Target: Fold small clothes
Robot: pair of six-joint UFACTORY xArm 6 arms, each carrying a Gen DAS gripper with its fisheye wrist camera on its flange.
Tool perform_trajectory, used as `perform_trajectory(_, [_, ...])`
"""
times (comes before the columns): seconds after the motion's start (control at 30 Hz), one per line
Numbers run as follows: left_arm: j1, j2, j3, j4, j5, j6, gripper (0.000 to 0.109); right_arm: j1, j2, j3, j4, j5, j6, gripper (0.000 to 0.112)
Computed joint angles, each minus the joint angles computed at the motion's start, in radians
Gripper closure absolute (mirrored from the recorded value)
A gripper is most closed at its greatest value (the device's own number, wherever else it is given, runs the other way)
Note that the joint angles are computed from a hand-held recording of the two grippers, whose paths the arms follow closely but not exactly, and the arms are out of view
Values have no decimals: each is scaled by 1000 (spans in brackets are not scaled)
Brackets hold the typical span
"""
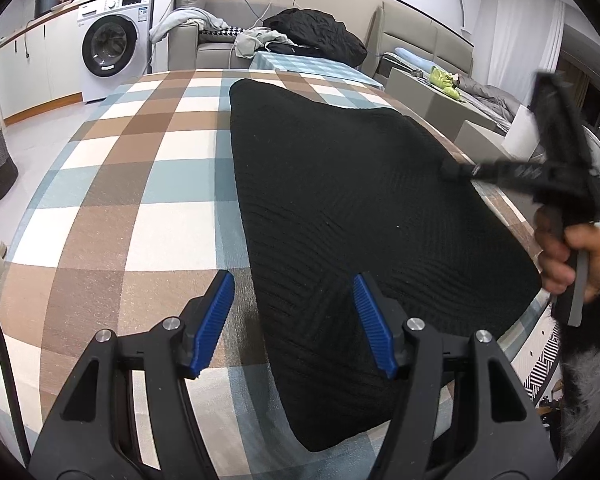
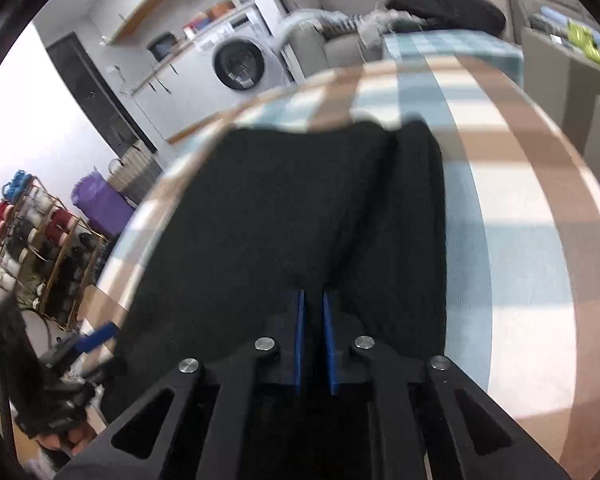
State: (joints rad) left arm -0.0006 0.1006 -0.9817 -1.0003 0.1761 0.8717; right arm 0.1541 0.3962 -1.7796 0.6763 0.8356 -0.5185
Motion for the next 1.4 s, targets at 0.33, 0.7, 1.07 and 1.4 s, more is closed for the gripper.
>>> perform_trajectory(0.33, [15,-21,38,5,17,-11,49,-73,-150,215,105,83,6,99])
perform_trajectory(0.7, [-1,-84,119,5,5,-1,49,-54,-357,489,87,-24,-143,106])
perform_trajectory(1.07, [-19,-115,146,20,9,-26,48,-10,-454,567,144,-118,-225,74])
perform_trajectory(1.4, [-18,-108,138,14,16,-7,48,-10,-475,635,7,-199,-151,71])
